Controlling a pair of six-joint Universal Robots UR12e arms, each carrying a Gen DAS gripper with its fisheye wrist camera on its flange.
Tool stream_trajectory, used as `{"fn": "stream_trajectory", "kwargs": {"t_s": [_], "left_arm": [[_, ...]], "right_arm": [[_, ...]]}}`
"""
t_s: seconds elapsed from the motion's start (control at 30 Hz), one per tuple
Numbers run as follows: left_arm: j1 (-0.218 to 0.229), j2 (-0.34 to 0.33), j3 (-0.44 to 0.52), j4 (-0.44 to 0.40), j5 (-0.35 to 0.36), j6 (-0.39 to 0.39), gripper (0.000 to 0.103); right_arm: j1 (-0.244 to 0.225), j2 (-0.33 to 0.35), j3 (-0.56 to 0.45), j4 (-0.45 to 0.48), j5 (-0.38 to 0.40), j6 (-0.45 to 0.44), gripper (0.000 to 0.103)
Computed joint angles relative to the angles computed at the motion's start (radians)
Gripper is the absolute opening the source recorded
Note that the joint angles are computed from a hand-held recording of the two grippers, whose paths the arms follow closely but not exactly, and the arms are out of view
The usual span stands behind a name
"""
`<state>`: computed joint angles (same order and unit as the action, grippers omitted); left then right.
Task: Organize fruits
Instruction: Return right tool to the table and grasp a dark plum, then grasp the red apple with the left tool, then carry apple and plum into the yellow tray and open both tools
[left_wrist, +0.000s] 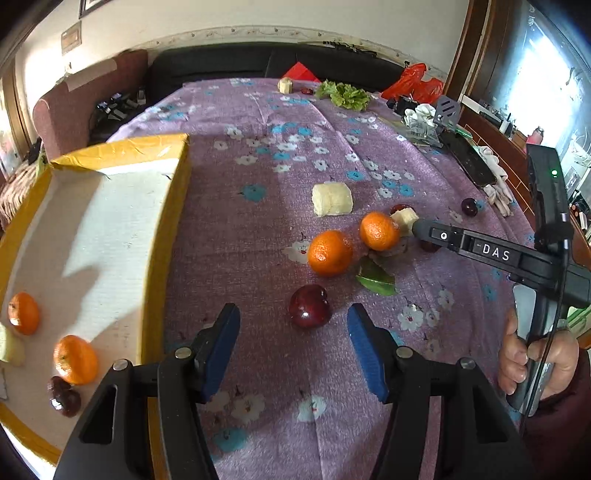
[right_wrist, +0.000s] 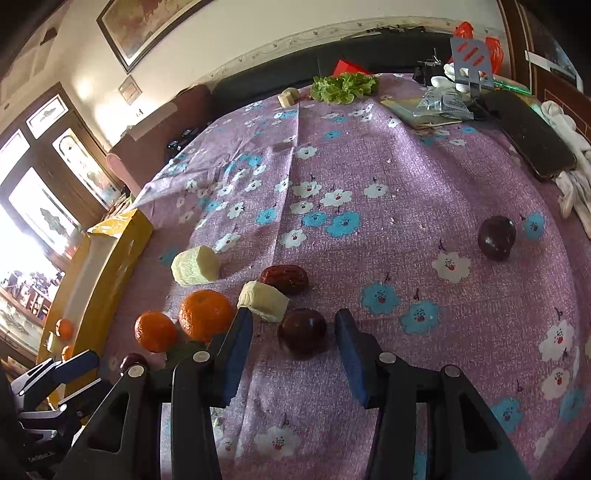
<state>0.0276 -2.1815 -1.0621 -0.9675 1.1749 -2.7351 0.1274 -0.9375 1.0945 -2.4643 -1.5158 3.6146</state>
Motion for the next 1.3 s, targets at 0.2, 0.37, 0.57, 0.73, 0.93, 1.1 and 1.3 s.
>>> {"fn": "stream_trajectory", "kwargs": {"t_s": [0.2,0.37,0.57,0.73,0.93,1.1,1.3], "left_arm": [[-0.013,-0.029,0.036,-0.053,0.005,0.006,0.06],[-0.022,-0.025,0.008,0.019,0.041,0.012,0.034],[-0.012,-0.013,-0.007,0.033,0.013,0.001,0.026],[0.006,0.01,-0.028,0.07,-0.032,-0.045,0.026],[0.041,0.047,-0.055,0.136,-0.07,-0.109,0.026],[0.082,0.088,-0.093,0.196,-0.128,-0.169,0.026],[0.134,0.135,-0.113,0.286,-0.169,-0.202,0.026]], "right_arm": [[0.015,0.01,-0.016,0.012,-0.067,-0.053,0.036],[0.021,0.015,-0.022,0.014,-0.094,-0.071,0.029],[0.02,0.005,-0.003,-0.01,-0.102,-0.052,0.029],[0.027,-0.005,0.016,-0.046,-0.139,-0.051,0.029],[0.026,-0.008,0.021,-0.063,-0.141,-0.026,0.029],[0.04,-0.02,0.023,-0.082,-0.191,-0.027,0.029],[0.081,-0.052,-0.011,-0.159,-0.18,-0.108,0.029]]}}
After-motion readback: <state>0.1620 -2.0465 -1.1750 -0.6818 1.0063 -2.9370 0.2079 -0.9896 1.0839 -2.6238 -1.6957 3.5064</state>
